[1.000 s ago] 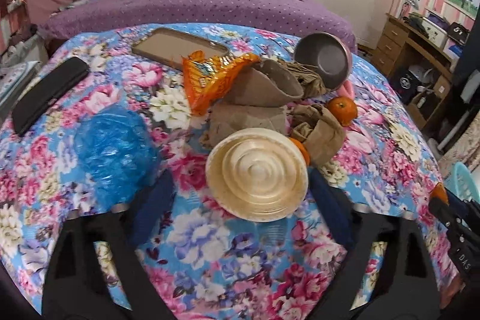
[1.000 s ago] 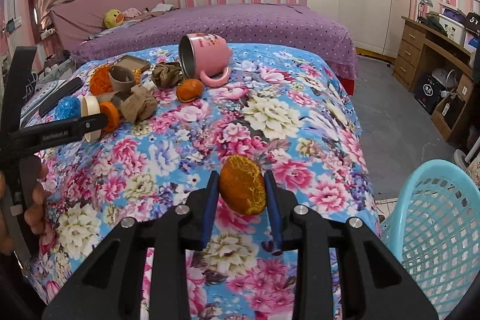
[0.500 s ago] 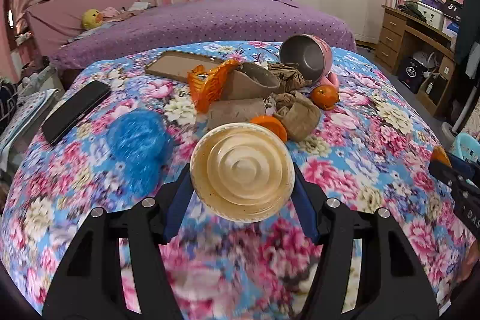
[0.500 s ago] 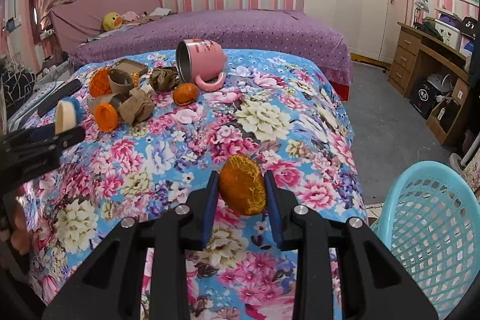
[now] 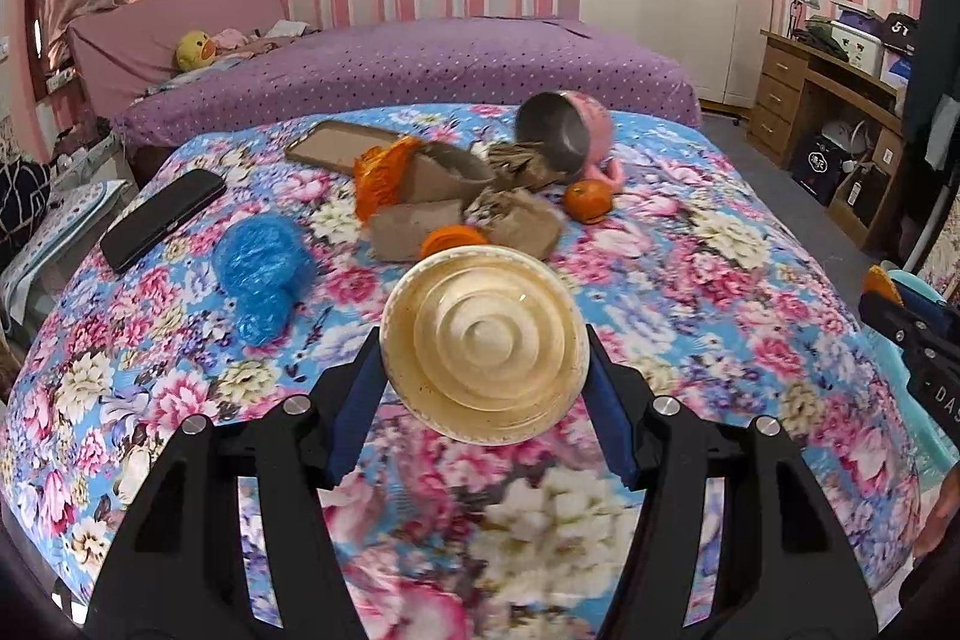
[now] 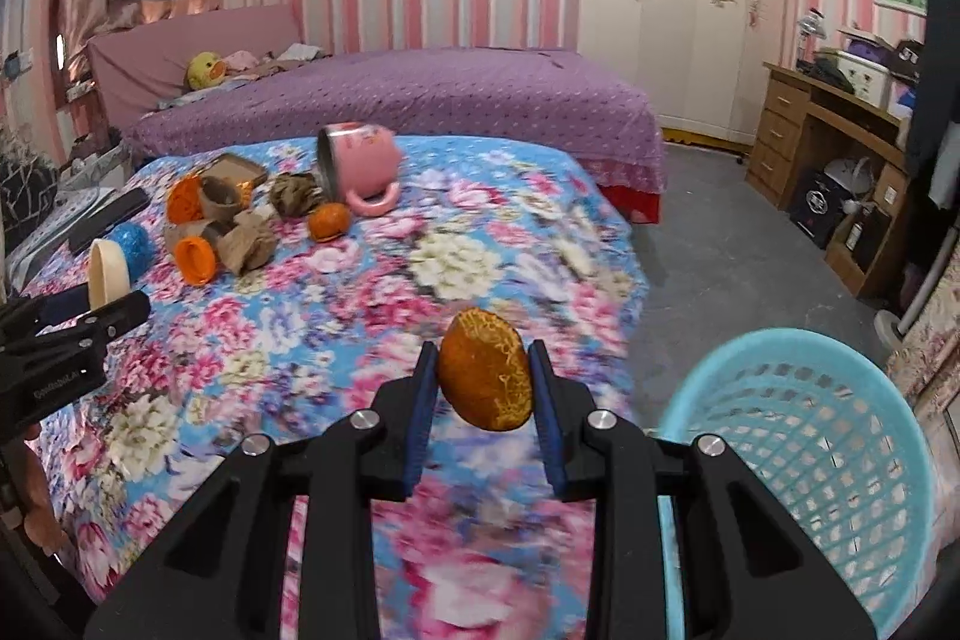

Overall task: Collect trash
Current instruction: 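Carry the orange peel in the right tool over the basket while the left tool carries the lid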

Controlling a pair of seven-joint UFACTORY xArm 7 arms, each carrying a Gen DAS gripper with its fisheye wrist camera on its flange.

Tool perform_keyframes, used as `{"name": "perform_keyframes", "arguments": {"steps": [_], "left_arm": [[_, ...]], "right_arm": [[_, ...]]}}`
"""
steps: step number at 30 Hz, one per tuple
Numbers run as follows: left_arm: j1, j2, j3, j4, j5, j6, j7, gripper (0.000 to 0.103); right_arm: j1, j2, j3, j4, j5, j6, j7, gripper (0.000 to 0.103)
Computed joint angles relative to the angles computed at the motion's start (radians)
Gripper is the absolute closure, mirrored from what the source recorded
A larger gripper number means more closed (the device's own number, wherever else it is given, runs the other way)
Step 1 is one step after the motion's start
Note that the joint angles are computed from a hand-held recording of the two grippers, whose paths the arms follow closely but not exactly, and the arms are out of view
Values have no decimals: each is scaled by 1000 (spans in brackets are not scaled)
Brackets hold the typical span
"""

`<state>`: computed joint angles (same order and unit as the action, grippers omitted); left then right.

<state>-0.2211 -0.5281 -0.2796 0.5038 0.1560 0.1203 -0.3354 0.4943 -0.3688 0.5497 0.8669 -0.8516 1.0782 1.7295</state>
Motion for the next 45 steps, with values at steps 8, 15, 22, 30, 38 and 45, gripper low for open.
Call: {"name": "perform_keyframes", "arguments": {"steps": [8, 15, 22, 30, 38, 45], "left_arm": [[-18, -27, -83, 7, 0, 18, -90, 42], [-48, -34, -155, 43, 40, 38, -164, 42], [-40, -15, -258, 98, 110, 43, -246, 42], [-28, 104, -364, 190, 186, 16, -358, 42], [2, 280, -483, 319, 345, 10, -489, 42], [38, 411, -596, 423, 631, 68, -686, 42]], "right_arm": [[3, -232, -6, -154, 132, 31, -23, 72], [10, -461, -6, -286, 278, 104, -118, 72], [17, -676, -10, -395, 396, 184, -237, 72], [9, -836, 42, -453, 511, 265, -305, 72], [2, -951, 71, -491, 556, 311, -310, 72], [6, -1014, 86, -510, 586, 357, -303, 72]]}}
